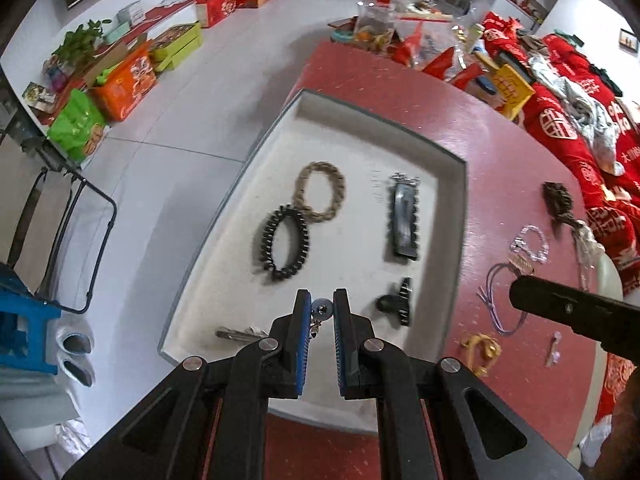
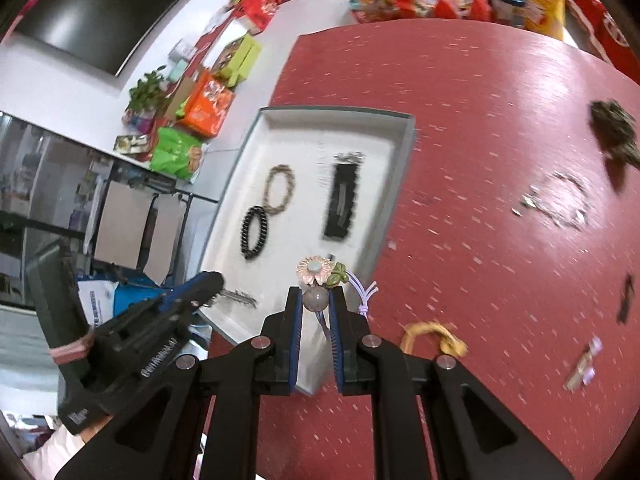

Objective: Organize jewelry
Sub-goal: 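Carry the silver charm with the left tool while the right tool carries the hair ties to the tray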

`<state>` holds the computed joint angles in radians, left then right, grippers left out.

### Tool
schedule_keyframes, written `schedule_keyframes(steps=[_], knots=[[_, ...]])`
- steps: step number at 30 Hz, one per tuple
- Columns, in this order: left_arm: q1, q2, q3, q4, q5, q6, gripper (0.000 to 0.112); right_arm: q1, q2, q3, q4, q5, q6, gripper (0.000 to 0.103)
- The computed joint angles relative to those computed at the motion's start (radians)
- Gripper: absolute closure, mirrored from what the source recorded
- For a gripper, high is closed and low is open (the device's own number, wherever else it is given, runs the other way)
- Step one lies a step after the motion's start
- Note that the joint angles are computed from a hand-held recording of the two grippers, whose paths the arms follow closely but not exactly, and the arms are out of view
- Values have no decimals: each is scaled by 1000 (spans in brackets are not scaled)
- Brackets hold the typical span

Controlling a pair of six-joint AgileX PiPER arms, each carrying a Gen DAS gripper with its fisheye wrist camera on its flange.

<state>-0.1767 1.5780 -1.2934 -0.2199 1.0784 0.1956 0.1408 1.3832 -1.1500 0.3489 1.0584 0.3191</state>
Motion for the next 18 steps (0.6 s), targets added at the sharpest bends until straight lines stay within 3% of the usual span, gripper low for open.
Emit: schedule_keyframes(steps=[8,18], knots=[[-27,84,19,63,-86,-34,100,31,205,-75,39,-91,-48,89],[-56,130,62,123,-148,-49,100,22,365,-86,108,-157,-84,89]])
